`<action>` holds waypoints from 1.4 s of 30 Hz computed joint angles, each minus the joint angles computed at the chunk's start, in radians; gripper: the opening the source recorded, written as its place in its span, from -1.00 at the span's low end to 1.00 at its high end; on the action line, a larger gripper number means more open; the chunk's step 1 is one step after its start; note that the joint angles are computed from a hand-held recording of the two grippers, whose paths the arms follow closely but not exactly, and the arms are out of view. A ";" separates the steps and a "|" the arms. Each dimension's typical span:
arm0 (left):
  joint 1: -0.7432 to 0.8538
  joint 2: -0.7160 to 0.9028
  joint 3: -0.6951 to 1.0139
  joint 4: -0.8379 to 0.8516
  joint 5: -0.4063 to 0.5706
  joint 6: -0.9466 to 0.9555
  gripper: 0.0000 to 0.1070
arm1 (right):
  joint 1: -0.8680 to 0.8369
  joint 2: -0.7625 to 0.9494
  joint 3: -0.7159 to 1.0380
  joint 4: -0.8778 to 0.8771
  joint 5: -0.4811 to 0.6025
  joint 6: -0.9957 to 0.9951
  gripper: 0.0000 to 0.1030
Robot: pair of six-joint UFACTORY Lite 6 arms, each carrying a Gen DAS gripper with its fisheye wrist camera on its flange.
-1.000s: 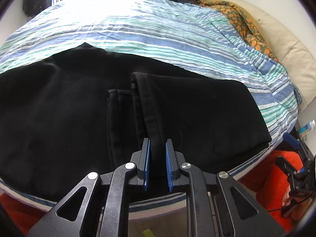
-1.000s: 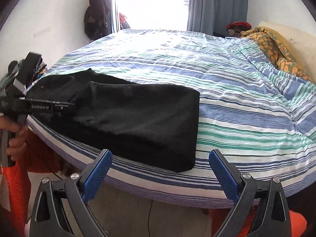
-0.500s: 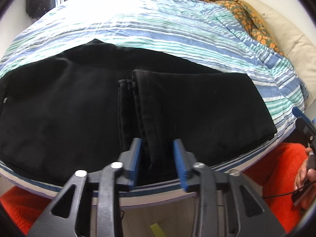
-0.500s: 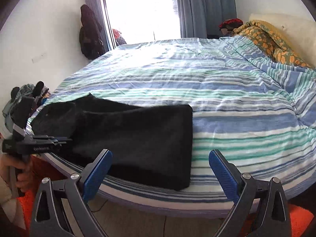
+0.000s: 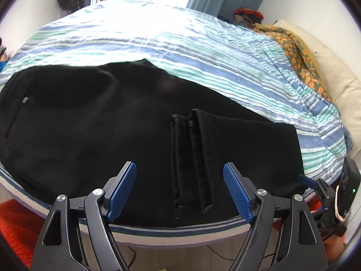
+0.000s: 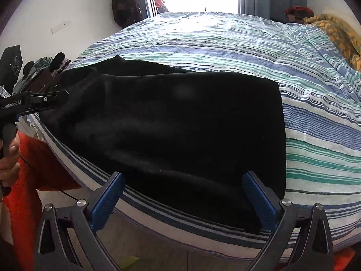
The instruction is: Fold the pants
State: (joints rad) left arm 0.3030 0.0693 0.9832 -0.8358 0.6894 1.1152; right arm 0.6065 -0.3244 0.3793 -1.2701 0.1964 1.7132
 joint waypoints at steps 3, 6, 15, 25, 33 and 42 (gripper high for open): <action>-0.006 -0.015 -0.011 -0.024 -0.020 0.016 0.52 | 0.044 -0.125 -0.035 0.064 0.073 -0.028 0.99; -0.013 -0.074 -0.052 -0.105 -0.039 0.104 0.52 | 0.108 -0.271 -0.072 0.048 0.188 0.009 0.99; -0.135 -0.122 -0.119 -0.081 -0.176 0.104 0.63 | 0.082 -0.313 -0.077 0.105 0.271 -0.041 0.99; -0.243 -0.060 -0.173 0.132 -0.420 -0.096 0.65 | 0.160 -0.269 -0.037 0.045 0.357 -0.007 0.99; -0.219 -0.009 -0.165 0.000 -0.413 0.041 0.84 | 0.048 -0.035 0.021 0.084 0.156 -0.089 0.99; -0.212 0.022 -0.167 -0.105 -0.415 0.172 0.92 | 0.188 0.278 0.159 0.102 0.307 -0.083 1.00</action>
